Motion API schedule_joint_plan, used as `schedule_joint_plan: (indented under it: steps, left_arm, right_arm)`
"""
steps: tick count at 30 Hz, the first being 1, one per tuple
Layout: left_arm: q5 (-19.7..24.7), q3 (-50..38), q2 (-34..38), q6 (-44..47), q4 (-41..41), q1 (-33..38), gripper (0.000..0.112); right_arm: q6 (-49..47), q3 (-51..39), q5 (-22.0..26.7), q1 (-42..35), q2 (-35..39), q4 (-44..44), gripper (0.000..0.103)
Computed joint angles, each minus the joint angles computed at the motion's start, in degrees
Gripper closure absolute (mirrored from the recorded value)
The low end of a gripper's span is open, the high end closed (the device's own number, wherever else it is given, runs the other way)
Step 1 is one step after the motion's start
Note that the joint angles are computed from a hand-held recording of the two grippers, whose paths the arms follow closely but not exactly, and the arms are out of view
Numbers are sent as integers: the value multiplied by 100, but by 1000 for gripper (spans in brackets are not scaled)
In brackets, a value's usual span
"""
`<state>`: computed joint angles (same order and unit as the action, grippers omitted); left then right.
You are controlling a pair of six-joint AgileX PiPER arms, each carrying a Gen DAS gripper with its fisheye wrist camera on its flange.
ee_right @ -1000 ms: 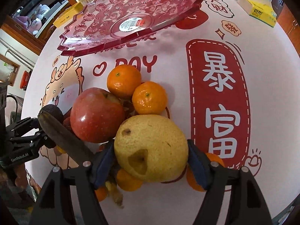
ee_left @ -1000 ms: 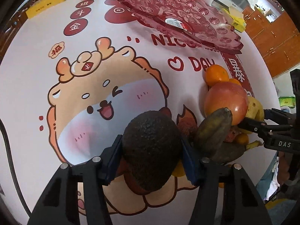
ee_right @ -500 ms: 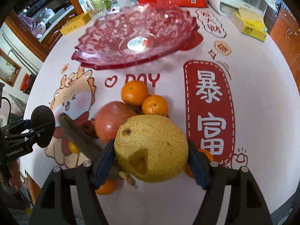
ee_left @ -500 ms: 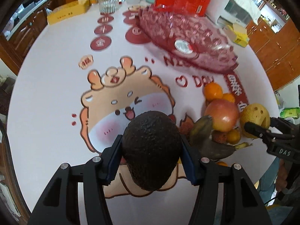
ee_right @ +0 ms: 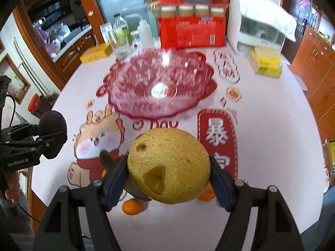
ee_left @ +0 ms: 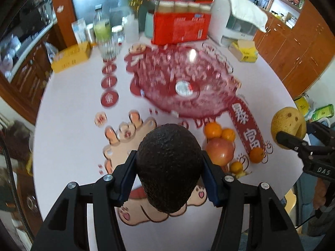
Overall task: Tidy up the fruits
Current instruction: 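Carry avocado and pear into the pink glass bowl and open both tools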
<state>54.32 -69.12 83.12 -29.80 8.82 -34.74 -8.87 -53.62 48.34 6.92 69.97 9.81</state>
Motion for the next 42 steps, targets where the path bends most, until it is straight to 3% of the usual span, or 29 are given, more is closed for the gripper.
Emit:
schedule_joint_plan:
  steps: [9,15,19,23,27,34,42]
  left_arm:
    - [1178,-2139,451,418,672,203,56]
    - [1551,-3344,1005,678,705,418,56]
    - [1445,-3710,1476,702,537,559,56]
    - [883,-3507,1939,660,309,669,56]
    - [601,-3450,2660,656,78,766,56]
    - [577,-3864,4048,814,23,784,56]
    - [353,-4141,4466,1078,-2,843,54]
  right_arm:
    - [-22,-2019,839,-452,334,13,30]
    - [239,-3323,1093,-352,1006,-318,30]
    - [361,-3869,1093,-224,1590,-415,30]
    - [322,-4064,1112,-173,2300,-178,30]
    - [160,-3911,895,-90,2968,-20,30]
    - [-39,-3867,399,235,4211,-397,30]
    - [-426,-4410,427,300,5138,-399,29]
